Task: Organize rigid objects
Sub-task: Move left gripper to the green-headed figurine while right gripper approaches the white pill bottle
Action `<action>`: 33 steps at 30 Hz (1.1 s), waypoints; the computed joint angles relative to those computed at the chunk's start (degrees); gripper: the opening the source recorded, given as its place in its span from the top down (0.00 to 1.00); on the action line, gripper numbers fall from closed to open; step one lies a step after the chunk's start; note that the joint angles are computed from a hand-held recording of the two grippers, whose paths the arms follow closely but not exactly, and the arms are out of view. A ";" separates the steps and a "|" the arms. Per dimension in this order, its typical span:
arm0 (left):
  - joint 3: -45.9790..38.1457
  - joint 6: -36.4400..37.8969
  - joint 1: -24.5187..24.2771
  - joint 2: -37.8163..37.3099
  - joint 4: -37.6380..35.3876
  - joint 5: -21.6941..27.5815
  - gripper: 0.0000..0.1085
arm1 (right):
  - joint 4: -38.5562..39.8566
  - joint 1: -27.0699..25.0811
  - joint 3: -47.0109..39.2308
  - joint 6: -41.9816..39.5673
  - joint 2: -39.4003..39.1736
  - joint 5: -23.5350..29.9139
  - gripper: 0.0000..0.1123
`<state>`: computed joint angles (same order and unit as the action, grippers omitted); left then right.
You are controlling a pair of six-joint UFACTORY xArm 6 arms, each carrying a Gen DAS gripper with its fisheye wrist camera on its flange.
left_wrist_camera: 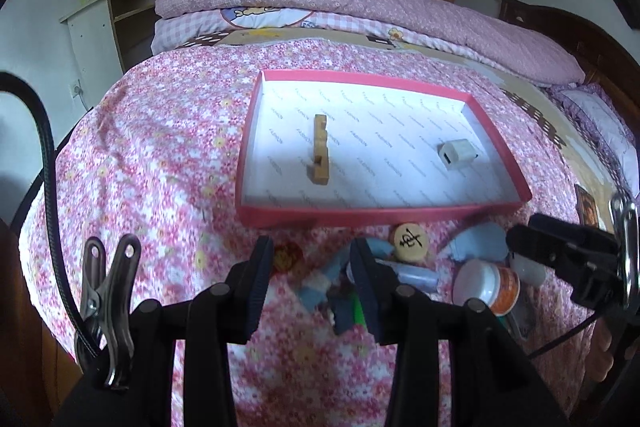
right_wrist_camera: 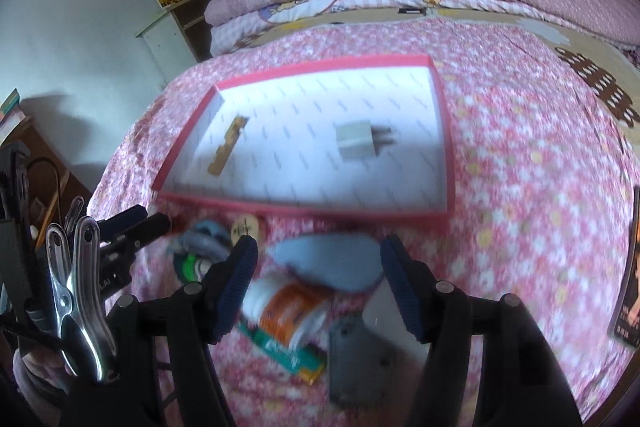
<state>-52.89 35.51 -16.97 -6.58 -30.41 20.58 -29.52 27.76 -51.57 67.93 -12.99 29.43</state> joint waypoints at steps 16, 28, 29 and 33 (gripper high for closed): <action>7.45 0.30 -0.31 -5.72 -3.15 3.14 0.61 | -7.69 7.12 2.63 8.68 -3.22 6.03 0.42; 6.81 -1.76 -2.72 -2.96 -6.32 2.09 0.52 | -7.91 7.77 4.53 10.44 -4.05 4.82 0.42; 6.78 -2.11 -2.96 -2.64 -5.69 1.58 0.52 | -7.98 7.74 4.62 10.47 -4.13 4.72 0.42; 7.11 -5.04 -4.33 -1.37 -1.55 -2.46 0.52 | -7.85 7.61 4.90 10.63 -4.24 4.24 0.42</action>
<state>-45.77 30.48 -21.30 -7.95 -31.96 18.12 -37.37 35.37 -46.67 78.56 -17.23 33.67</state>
